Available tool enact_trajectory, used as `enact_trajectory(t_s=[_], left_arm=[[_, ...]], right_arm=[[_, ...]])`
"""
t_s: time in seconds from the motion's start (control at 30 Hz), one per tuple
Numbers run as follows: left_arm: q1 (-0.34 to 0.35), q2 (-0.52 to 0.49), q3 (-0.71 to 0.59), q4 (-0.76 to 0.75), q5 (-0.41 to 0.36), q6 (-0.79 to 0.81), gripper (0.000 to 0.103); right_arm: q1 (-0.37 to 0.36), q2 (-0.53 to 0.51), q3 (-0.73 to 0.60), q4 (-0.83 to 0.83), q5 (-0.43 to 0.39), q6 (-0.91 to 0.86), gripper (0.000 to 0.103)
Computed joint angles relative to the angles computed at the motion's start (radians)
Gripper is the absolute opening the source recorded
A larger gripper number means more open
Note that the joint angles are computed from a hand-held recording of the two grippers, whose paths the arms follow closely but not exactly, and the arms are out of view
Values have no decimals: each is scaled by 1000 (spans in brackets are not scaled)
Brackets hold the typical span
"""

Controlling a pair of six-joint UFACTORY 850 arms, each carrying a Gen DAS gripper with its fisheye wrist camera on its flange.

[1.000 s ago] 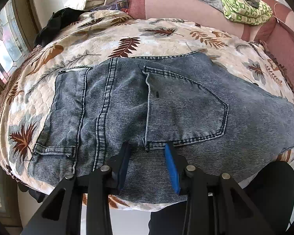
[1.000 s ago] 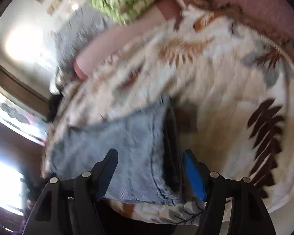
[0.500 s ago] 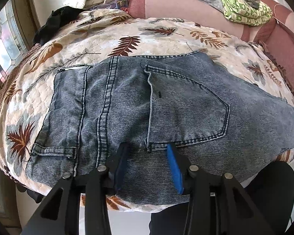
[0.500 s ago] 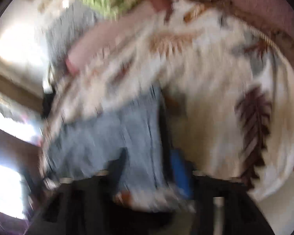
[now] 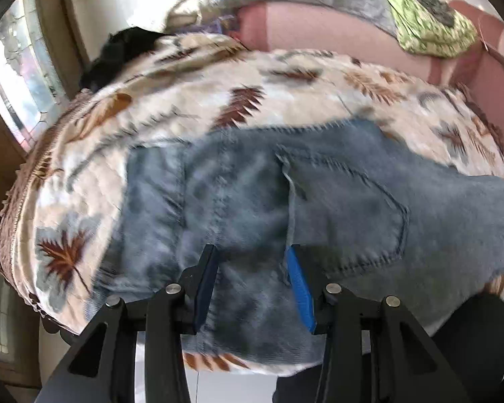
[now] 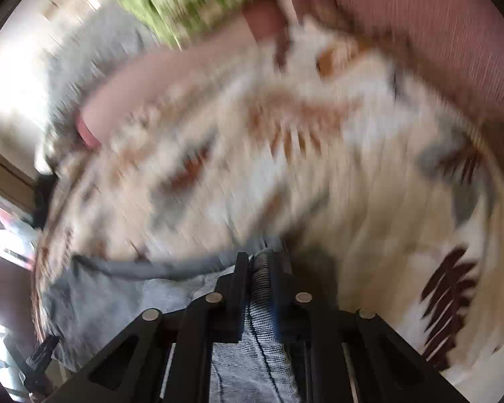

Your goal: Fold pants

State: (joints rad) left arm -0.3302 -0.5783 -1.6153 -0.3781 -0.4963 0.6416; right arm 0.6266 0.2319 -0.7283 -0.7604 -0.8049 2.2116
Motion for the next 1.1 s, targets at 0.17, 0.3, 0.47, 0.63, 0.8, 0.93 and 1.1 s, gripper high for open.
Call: enact_trajectory(t_s=[0.17, 0.3, 0.47, 0.63, 0.8, 0.93, 1.1], left_arm=[[1, -38, -40, 79, -23, -103, 46], [-9, -27, 0, 132, 23, -133, 48], [-10, -14, 6, 122, 25, -115, 48], [-9, -4, 19, 94, 33, -118, 48], [-2, 42, 76, -7, 52, -47, 48], [11, 74, 104, -177, 12, 131, 55], [-8, 91, 135, -243, -4, 226, 66]], right_arm=[[37, -34, -34, -79, -86, 53, 3], [-10, -82, 2, -4, -33, 5, 7], [61, -24, 35, -77, -151, 199, 7], [86, -56, -78, -157, -21, 30, 7], [-27, -286, -295, 14, 387, -437, 7], [-77, -506, -488, 318, 488, -855, 10], [-155, -688, -677, 741, 420, -1375, 11]])
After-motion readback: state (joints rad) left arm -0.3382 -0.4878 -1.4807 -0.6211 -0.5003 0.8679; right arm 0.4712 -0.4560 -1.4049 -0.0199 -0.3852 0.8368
